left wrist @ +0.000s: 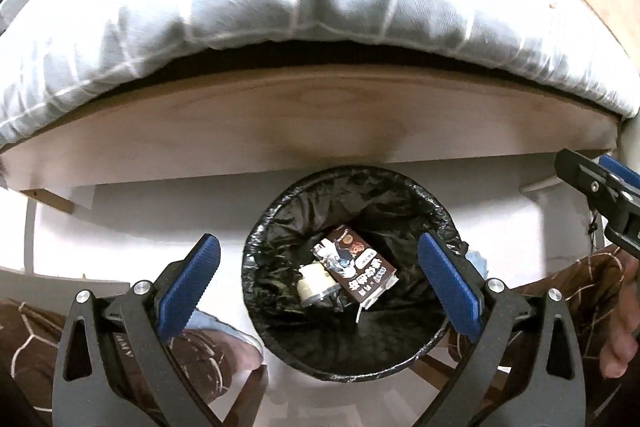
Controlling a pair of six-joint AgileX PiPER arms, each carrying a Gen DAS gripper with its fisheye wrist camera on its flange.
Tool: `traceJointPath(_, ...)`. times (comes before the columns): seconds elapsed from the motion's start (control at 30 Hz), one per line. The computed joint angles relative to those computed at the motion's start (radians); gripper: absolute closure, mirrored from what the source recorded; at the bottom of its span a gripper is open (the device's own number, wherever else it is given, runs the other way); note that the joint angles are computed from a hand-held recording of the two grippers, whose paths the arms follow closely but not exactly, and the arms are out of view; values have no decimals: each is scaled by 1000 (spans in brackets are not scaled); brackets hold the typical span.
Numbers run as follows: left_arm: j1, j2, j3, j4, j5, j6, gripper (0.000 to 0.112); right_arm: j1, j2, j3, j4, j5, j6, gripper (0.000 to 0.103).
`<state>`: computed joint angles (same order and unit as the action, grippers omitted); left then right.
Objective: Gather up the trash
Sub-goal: 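Move both tools back up over the bed toward the remaining trash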
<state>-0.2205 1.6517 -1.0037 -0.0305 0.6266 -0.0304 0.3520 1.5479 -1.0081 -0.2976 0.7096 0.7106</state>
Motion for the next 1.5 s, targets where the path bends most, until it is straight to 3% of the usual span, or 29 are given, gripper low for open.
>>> traceJointPath(0.5,59,-173,-55,-16,130,23,15,72,-124,-62,-50,133,33,8)
traceJointPath(0.9,56,-242,-127,-7,214,-3,15,94,-195,-122,-71,210,36,8)
traceJointPath(1.27,62,-208,-288,-10,299,-11,15,56,-180,-273,-53,287,-38,8)
traceJointPath(1.5,62,-99,-483,-18,376,-15,15,-21,-91,-439,-3,324,-143,8)
